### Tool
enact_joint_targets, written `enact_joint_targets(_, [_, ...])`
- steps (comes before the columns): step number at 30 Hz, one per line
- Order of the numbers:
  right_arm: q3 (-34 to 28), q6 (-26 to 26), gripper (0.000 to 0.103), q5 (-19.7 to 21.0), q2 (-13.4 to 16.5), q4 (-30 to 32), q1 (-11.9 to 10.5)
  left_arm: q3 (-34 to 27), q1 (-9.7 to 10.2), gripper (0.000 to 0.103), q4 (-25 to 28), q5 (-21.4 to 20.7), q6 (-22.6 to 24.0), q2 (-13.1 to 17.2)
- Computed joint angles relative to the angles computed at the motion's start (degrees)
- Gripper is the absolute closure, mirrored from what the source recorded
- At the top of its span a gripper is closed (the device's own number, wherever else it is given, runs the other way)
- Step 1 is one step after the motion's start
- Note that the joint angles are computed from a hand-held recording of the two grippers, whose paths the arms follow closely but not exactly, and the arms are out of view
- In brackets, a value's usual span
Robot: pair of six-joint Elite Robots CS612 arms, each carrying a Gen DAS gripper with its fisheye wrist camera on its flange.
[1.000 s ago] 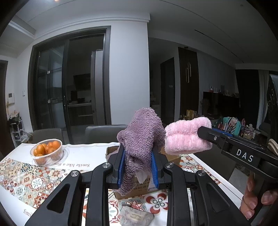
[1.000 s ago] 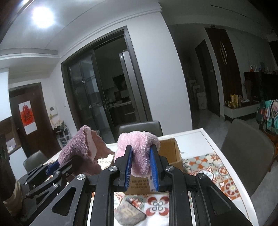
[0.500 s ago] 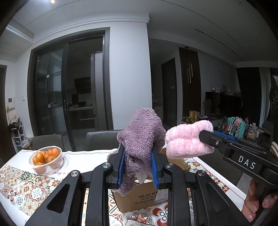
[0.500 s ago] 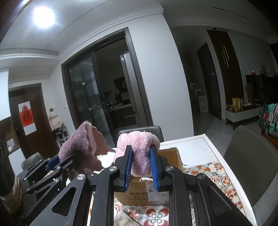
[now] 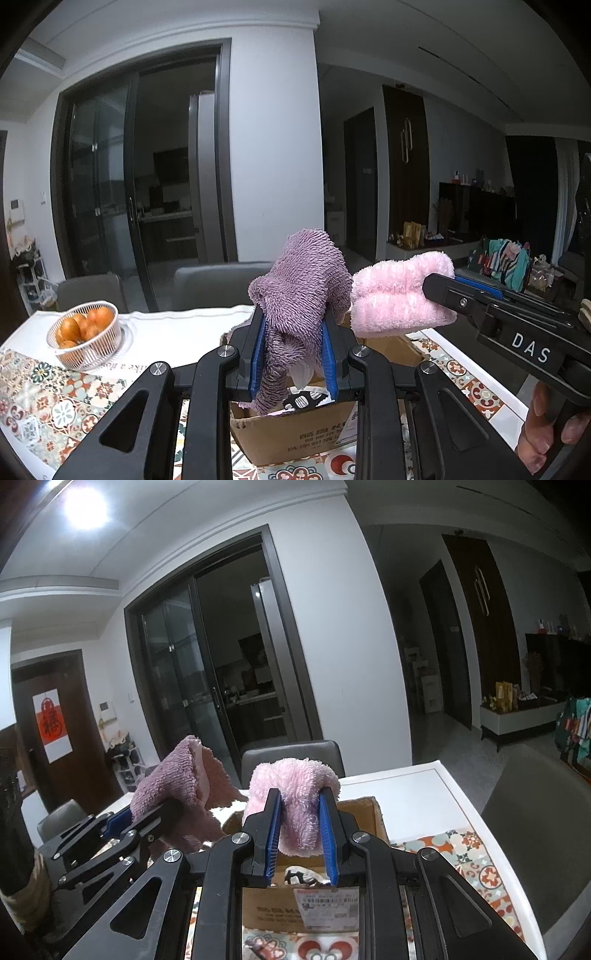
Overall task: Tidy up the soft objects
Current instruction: 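Carry the mauve towel and pink fuzzy item over the box with both tools, then open both tools to drop the towel and pink item into the box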
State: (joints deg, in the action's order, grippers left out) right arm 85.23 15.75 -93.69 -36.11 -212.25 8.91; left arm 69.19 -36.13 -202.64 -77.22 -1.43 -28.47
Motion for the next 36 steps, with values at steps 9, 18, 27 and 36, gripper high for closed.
enact_joint_targets(9, [-3.6,0.9,0.081,2.4,1.4,5.9,-1.1,-5.5,0.72,0.076,8.3,-1.3,-1.1,2.6])
enact_joint_targets(18, [-6.5,1.3,0.081,3.2,2.8,12.1,-1.4,-9.6,1.0,0.075,15.7,-2.2,-0.1,4.6])
enact_joint_targets(27, [-8.8,3.8,0.073,5.8,4.1,18.7,-2.1,-10.6,1.06,0.048,19.0,-2.4,-0.1,5.3])
enact_joint_targets(36, [-7.1,4.9,0.065,4.6,3.6,17.7,-2.0,-6.1,0.47,0.034,12.7,1.6,0.5,3.3])
